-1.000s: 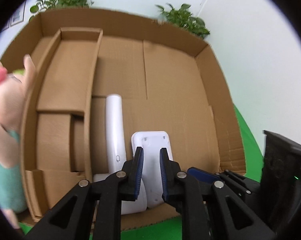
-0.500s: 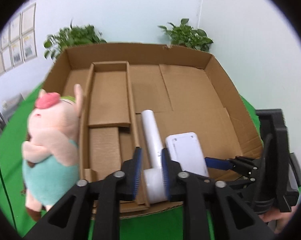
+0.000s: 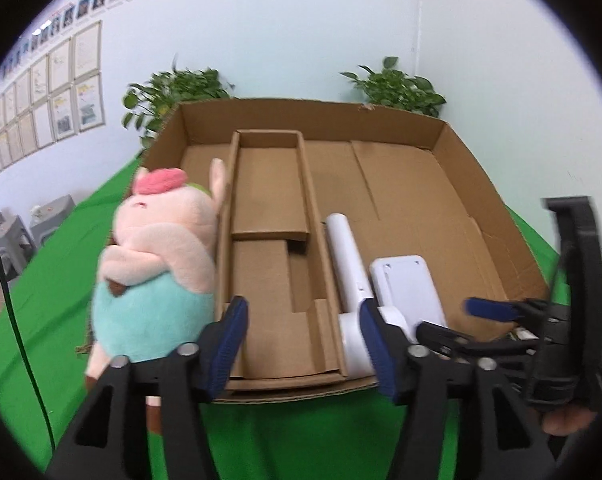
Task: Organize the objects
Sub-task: 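Open both grippers and withdraw them from the tray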
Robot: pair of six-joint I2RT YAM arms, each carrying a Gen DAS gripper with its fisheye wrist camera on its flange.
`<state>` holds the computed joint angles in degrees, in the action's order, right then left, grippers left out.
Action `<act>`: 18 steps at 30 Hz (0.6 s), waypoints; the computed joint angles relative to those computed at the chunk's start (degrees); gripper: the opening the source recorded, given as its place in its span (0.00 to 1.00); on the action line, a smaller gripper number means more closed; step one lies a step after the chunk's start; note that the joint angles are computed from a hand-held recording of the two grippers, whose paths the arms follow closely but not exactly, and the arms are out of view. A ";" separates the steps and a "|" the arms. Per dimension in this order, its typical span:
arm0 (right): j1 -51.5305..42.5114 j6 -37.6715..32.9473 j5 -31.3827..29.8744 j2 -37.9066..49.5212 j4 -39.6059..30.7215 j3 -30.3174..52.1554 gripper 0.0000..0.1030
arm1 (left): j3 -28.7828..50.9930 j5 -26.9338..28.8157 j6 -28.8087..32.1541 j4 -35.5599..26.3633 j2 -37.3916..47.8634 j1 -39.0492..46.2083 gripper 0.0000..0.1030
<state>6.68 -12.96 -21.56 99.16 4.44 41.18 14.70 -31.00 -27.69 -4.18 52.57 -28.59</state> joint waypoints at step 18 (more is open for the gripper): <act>-12.07 -4.04 -7.07 -40.96 1.27 -30.10 1.00 | 1.97 -24.47 -23.24 -21.57 -2.89 -22.64 0.80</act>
<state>-5.39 -17.00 -28.63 58.20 5.71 11.08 16.67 -55.47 -50.93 -25.75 49.68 -51.24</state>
